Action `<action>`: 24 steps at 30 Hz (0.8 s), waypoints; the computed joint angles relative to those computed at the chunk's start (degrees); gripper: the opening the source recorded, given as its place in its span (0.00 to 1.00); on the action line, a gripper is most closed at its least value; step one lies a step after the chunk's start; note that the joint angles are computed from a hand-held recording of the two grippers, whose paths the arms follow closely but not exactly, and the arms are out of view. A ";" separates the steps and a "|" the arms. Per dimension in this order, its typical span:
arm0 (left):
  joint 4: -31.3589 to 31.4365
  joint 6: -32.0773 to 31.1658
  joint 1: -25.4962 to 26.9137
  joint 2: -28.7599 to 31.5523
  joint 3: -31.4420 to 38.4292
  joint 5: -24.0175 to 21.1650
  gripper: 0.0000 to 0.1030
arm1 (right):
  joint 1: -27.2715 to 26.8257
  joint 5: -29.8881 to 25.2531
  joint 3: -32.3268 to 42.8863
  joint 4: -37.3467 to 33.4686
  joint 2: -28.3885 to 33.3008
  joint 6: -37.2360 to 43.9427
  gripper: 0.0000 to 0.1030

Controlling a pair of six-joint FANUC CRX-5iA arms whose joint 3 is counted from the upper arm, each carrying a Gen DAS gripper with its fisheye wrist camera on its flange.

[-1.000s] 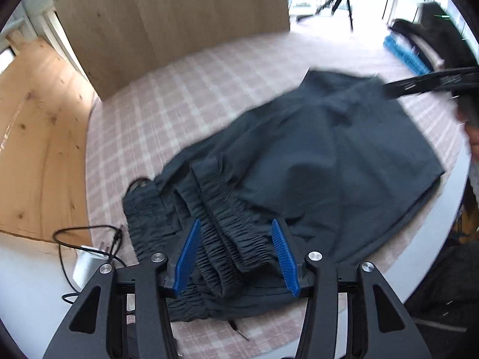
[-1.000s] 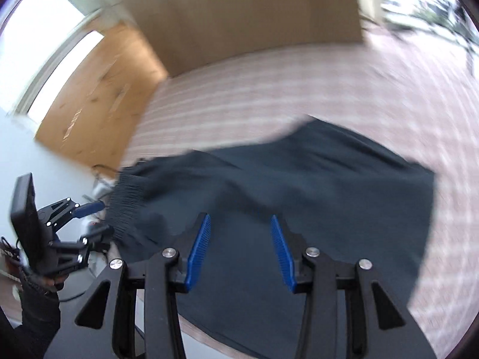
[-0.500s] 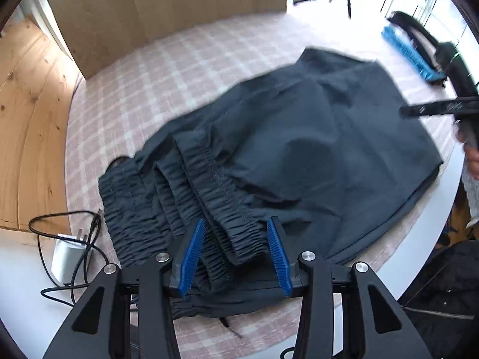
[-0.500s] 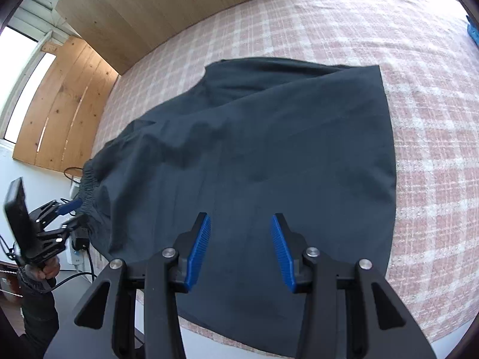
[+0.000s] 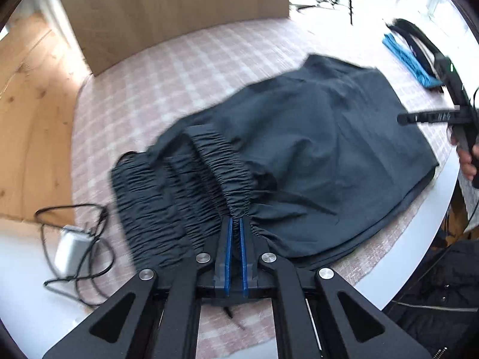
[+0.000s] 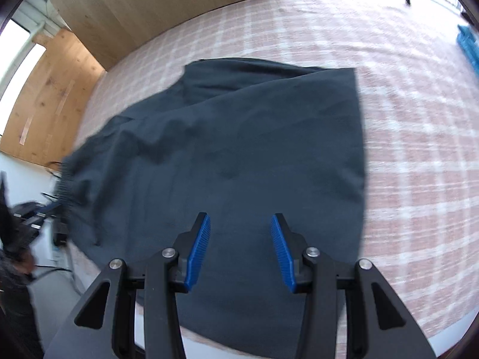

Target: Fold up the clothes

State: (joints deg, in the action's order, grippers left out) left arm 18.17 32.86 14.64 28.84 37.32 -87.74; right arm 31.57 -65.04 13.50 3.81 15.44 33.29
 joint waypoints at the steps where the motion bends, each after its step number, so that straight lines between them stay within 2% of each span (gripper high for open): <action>1: 0.32 0.41 0.54 0.37 0.58 -0.40 0.04 | 0.03 -0.29 0.02 0.17 0.19 0.29 0.41; 6: -3.08 2.05 0.64 2.09 1.65 -0.65 0.05 | 0.40 -1.67 0.41 1.52 1.31 2.11 0.42; 9: -3.93 3.33 0.36 1.55 2.28 0.62 0.11 | 0.79 -2.48 2.47 2.39 2.63 4.93 0.42; 11: -4.68 4.32 0.14 1.08 2.84 1.51 0.11 | 0.81 -1.90 2.84 3.34 2.75 5.00 0.42; 14: -2.52 4.87 0.70 -0.07 3.62 2.66 0.15 | 0.75 -1.99 4.09 3.49 3.40 6.25 0.42; 15: -1.15 4.40 0.78 -0.67 3.32 3.12 0.19 | 0.87 -2.34 4.57 3.37 3.75 6.71 0.42; 16: 0.18 3.75 0.60 -0.78 3.35 2.88 0.22 | 1.00 -2.66 5.01 3.23 4.09 7.14 0.42; 19: 3.53 1.67 -1.12 0.79 4.72 -0.16 0.23 | 1.26 -2.67 5.88 1.97 4.77 7.94 0.42; 21: 3.63 0.95 -3.56 2.92 5.96 -2.28 0.23 | 1.54 -2.77 6.32 1.41 5.28 8.40 0.42; 24: 0.90 0.01 -7.16 5.42 6.85 -2.39 0.25 | 2.34 -3.17 6.51 1.01 5.58 8.49 0.42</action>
State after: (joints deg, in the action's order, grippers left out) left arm 19.07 32.88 7.48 34.26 44.17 -90.13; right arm 33.92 -68.20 20.01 4.82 21.02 41.78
